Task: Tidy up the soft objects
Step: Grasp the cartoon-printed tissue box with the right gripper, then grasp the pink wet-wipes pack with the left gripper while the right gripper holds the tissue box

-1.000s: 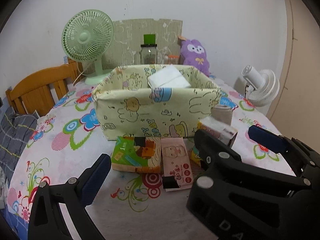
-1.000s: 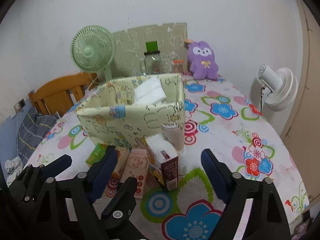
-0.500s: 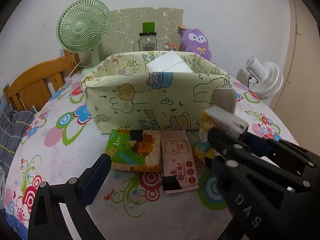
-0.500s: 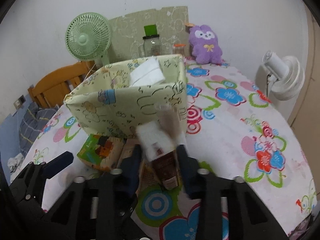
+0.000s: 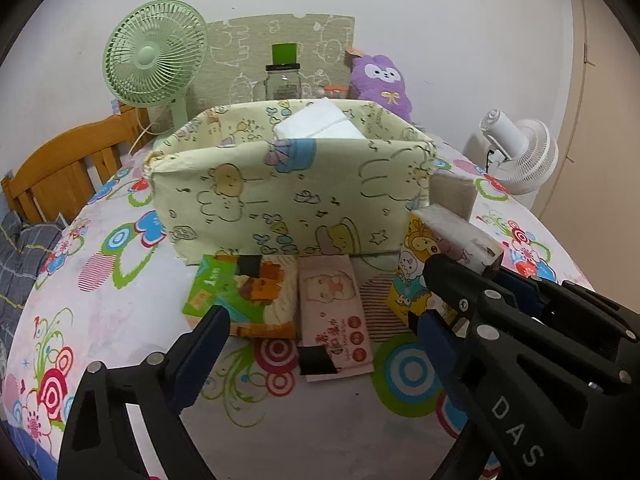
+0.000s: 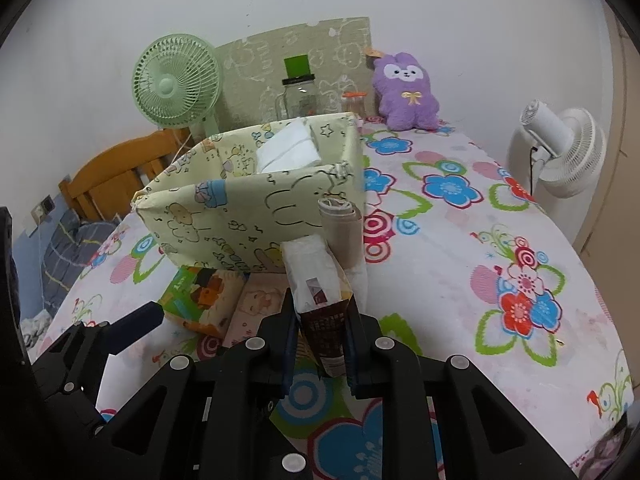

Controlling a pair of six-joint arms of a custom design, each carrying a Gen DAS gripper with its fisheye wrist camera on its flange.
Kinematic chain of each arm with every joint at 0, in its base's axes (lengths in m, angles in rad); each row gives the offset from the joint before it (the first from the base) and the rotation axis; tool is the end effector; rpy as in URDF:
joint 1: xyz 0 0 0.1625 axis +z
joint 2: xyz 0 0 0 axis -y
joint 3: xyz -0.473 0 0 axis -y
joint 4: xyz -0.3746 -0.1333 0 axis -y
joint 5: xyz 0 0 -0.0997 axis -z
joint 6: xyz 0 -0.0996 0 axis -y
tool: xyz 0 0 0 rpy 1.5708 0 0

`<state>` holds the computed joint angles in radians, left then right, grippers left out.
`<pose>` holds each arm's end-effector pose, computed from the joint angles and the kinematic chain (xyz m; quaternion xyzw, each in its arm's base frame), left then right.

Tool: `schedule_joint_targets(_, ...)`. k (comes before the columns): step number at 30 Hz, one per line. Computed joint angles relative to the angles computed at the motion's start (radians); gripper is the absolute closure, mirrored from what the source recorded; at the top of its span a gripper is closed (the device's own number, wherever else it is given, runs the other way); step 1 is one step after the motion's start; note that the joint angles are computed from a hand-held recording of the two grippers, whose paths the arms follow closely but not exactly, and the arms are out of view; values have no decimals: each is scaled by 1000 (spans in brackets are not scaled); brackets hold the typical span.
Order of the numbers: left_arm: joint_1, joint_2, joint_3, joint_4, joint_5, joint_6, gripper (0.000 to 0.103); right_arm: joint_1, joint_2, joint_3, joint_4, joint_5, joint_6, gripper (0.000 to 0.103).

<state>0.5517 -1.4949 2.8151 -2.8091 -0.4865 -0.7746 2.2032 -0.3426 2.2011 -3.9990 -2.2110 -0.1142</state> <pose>-0.0750 -0.3061 0.2167 0.1253 0.8469 -0.3809 0.3491 0.3351 -0.3325 -0.0513 0.2499 -0.8805 0.3352 0.2236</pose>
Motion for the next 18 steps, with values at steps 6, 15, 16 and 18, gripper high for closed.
schedule_joint_targets(6,-3,58,-2,-63,-10,23,11,-10,-8,27,-37,-8,5,81)
schedule_joint_targets(15,10,133,-24,-133,-14,61,14,-27,-23,47,-77,-22,3,81)
schedule_joint_targets(16,17,139,-29,-137,-17,63,17,-29,-24,48,-77,-19,2,80)
schedule_joint_targets(18,34,148,-36,-146,-27,69,19,-33,-23,46,-79,-19,-3,80)
